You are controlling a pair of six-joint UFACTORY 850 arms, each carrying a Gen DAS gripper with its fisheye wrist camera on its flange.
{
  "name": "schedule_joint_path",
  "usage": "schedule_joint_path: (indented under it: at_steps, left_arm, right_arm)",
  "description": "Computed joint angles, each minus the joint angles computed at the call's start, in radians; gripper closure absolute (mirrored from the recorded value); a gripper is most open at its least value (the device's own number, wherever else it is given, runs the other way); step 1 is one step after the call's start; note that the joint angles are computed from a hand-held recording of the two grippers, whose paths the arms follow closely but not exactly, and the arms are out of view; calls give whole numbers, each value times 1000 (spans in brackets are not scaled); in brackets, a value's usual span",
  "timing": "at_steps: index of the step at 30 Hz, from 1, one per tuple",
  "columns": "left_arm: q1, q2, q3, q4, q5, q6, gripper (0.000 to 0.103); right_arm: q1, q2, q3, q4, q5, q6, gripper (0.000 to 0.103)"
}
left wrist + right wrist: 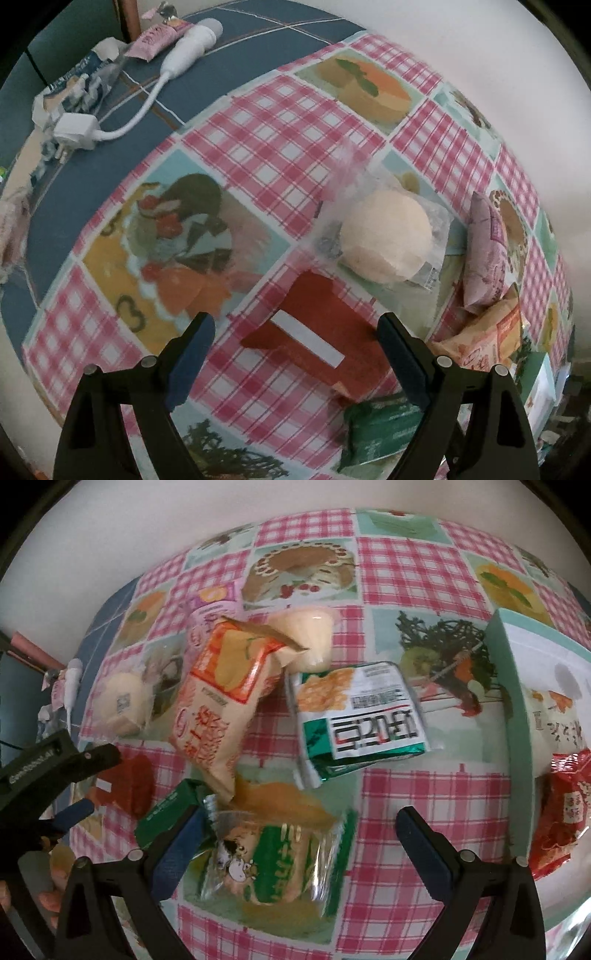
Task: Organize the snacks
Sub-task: 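Move the left gripper toward the red box while the right approaches the green packs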
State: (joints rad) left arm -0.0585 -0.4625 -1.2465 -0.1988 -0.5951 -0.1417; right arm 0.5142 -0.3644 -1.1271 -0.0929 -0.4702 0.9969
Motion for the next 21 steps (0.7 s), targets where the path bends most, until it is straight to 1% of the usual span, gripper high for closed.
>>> schedule_joint_path:
  at_steps: [2, 7, 9, 14, 17, 21]
  left_arm:
    - [1, -15, -11, -18, -7, 9, 13]
    - [-15, -31, -6, 10, 4, -16, 13]
    - [-27, -37, -7, 44, 16, -51, 13]
    - [-64, -48, -11, 138, 35, -139, 13]
    - [-81, -54, -26, 202, 17, -181, 13]
    - [-117, -69, -45, 356, -31, -274, 13]
  right_arm:
    - [-2, 5, 6, -5, -10, 10, 0]
    - [2, 22, 23, 6, -46, 17, 0]
    - [10, 32, 36, -2, -44, 32, 0]
    - [36, 6, 4, -32, -80, 36, 0]
    - [46, -8, -16, -51, -113, 30, 0]
    - [41, -7, -14, -64, -133, 36, 0]
